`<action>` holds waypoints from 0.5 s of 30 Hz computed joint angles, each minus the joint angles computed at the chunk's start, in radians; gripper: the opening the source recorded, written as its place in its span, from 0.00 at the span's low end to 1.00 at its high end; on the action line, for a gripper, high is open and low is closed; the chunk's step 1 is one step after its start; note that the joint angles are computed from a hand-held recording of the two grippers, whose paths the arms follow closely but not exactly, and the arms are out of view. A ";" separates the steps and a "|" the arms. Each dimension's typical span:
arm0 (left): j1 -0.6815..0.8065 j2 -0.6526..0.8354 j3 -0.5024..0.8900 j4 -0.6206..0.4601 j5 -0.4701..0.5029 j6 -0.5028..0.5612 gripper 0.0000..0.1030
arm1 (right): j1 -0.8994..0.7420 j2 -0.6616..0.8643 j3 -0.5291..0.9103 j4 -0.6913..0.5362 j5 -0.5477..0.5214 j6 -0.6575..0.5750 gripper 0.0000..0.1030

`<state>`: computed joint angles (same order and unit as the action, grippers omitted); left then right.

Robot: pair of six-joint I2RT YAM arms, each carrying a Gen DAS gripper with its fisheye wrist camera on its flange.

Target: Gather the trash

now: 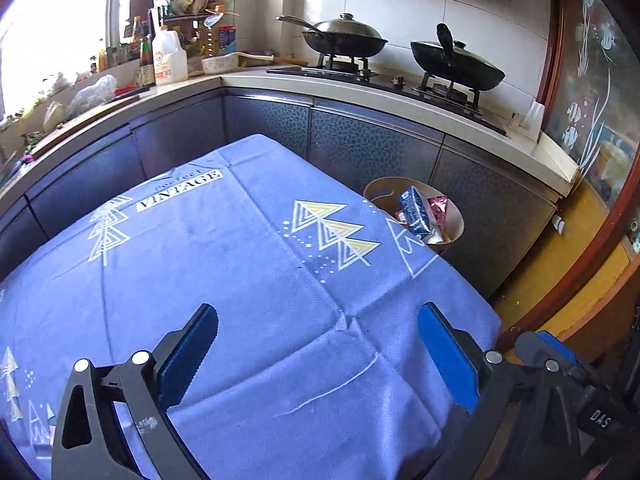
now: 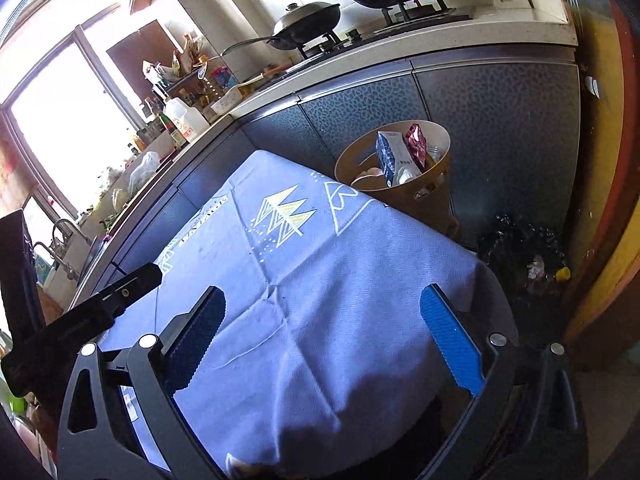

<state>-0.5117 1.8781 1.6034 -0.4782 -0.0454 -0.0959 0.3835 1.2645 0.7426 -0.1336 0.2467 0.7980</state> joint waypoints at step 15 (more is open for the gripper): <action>0.008 -0.148 -0.157 0.119 -0.083 0.006 0.96 | 0.141 0.004 0.119 -0.138 0.171 0.059 0.94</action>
